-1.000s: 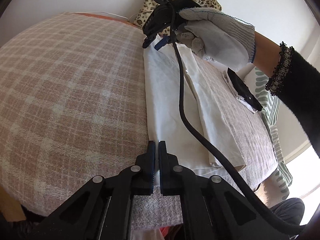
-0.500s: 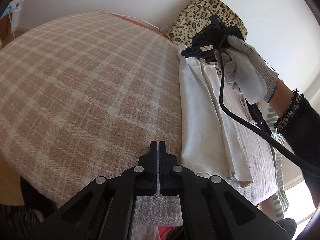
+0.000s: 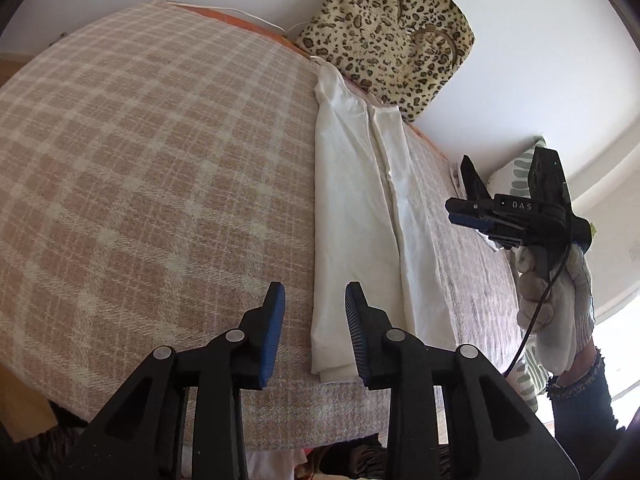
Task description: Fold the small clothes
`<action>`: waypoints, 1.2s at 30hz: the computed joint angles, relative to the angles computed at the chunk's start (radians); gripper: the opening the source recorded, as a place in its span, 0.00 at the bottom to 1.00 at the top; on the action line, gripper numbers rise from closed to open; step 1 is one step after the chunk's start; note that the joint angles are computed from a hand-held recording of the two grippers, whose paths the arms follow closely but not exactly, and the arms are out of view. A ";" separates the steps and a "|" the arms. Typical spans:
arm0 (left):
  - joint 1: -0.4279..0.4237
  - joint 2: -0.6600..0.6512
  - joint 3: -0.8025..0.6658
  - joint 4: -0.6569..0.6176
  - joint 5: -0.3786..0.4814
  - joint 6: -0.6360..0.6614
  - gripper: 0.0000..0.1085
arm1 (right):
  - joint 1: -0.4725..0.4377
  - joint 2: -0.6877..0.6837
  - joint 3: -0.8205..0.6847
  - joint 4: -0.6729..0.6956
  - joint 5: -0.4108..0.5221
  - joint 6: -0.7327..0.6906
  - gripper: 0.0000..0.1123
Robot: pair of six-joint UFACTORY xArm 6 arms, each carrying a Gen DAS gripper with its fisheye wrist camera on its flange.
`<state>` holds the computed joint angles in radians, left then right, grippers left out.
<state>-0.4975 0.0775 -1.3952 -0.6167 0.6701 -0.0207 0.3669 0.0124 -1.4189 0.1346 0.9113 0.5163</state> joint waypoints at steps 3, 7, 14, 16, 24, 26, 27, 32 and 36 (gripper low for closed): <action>0.008 0.036 -0.053 -0.032 0.072 0.050 0.30 | 0.020 -0.129 0.186 0.043 -0.029 0.010 0.35; 0.023 0.078 -0.095 -0.089 0.150 0.057 0.35 | 0.056 -0.271 0.385 0.153 -0.095 0.013 0.35; 0.002 0.094 -0.118 -0.089 0.191 0.098 0.33 | 0.127 -0.349 0.482 0.212 -0.130 0.021 0.35; -0.005 0.091 -0.114 -0.088 0.192 0.105 0.33 | 0.130 -0.347 0.491 0.261 -0.145 0.005 0.35; 0.005 0.094 -0.090 -0.100 0.163 0.108 0.03 | 0.173 -0.311 0.457 0.153 -0.140 0.088 0.07; -0.001 0.085 -0.079 -0.084 0.150 0.114 0.03 | 0.169 -0.330 0.468 0.121 -0.131 0.108 0.07; -0.004 0.082 -0.076 -0.079 0.145 0.116 0.03 | 0.171 -0.334 0.469 0.095 -0.123 0.125 0.06; -0.013 0.075 -0.072 -0.066 0.134 0.141 0.03 | 0.170 -0.351 0.503 0.136 -0.175 0.096 0.06; -0.006 0.066 -0.066 -0.084 0.142 0.152 0.03 | 0.152 -0.378 0.527 0.173 -0.180 0.075 0.06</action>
<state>-0.5040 0.1430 -1.4609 -0.7007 0.8122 0.1309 0.5188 -0.3654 -0.8923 0.3078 0.7316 0.5915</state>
